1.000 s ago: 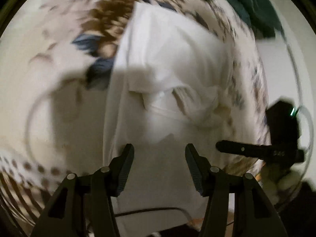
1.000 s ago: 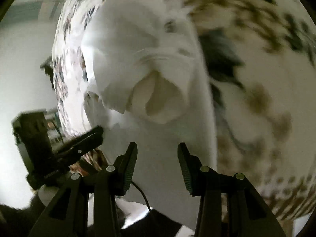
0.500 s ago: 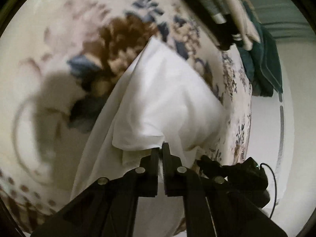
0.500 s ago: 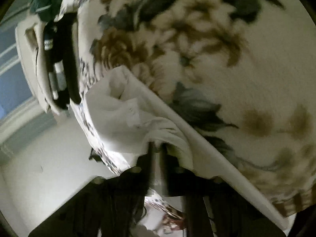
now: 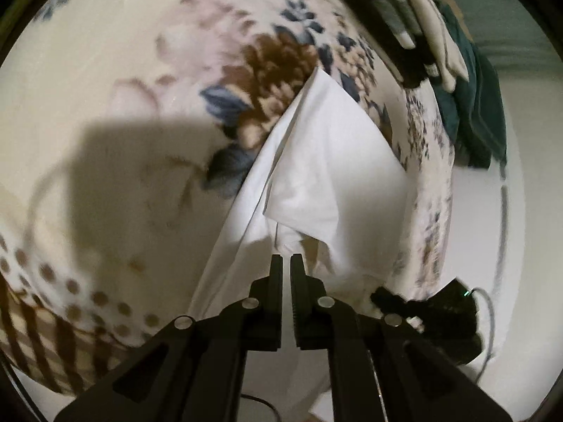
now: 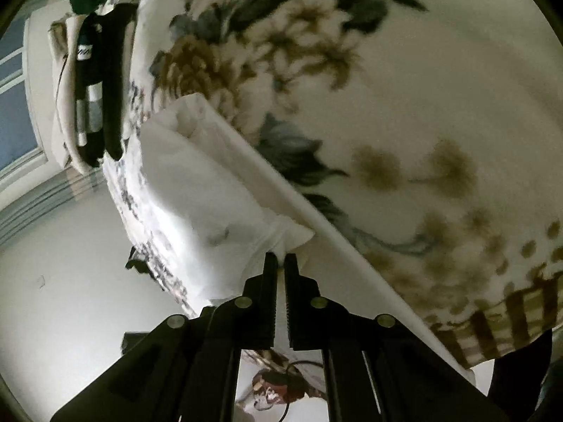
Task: Fold small clothes
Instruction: 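Lift the hem and fold it toward the collar with both tools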
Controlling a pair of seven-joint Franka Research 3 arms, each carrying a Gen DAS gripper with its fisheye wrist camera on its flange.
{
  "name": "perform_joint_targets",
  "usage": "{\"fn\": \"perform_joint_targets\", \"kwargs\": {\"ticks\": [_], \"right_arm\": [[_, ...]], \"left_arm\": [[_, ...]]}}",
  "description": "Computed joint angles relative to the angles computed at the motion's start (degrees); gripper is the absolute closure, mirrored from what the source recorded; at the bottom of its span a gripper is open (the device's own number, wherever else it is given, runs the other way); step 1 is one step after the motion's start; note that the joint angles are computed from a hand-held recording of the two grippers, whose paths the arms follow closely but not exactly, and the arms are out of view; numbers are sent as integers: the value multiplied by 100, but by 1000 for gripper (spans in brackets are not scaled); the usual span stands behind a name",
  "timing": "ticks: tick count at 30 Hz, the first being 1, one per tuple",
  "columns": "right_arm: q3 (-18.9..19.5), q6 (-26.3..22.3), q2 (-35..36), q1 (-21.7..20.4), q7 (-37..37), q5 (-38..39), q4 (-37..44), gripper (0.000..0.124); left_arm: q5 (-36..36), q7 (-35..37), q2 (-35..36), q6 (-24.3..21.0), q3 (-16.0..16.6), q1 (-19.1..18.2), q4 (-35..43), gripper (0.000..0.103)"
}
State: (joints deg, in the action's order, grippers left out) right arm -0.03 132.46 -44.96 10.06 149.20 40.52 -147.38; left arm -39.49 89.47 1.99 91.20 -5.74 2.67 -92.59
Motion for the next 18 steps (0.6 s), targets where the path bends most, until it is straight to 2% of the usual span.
{"fn": "perform_joint_targets", "kwargs": {"ticks": [1,2,3,4,6,9,11,12,13,14,15,16,18], "right_arm": [[-29,-81,61,-4,-54,-78,95,101],[-9,-104,26,-35,-56,-140,110,79],[38,-69,-14,-76,-16,-180,104,70],[65,-15,-62,-98,18,-186,63,65],[62,57,-53,-87,112,-104,12,65],[100,421,-37,-41,224,100,-152,65],[153,718,48,-16,300,178,-247,65],[178,802,82,-17,350,155,-275,65],[219,899,116,-25,399,109,-296,69],[315,871,158,-105,516,-101,-248,93],[340,842,178,-113,577,-217,-209,108],[415,919,140,-127,696,-285,-218,114],[515,795,101,-168,935,-553,-149,116]], "left_arm": [[-250,-86,-5,43,25,32,-61,83],[-419,-127,-34,141,34,47,-142,73],[-535,-174,-63,222,38,53,-206,51],[-726,-242,-101,367,44,57,-322,47],[-1002,-401,-122,505,53,50,-460,47],[-1082,-491,-158,719,19,-16,-583,47],[-904,-407,-137,841,-35,-101,-583,50],[-726,-395,-95,856,-63,-146,-517,64],[-586,-299,-47,849,-95,-188,-445,99],[-466,-217,-14,800,-107,-208,-379,101],[-307,-167,-17,812,-124,-231,-333,101],[-285,-38,-51,848,-123,-233,-324,102],[-183,85,-71,811,-95,-221,-239,102]]}}
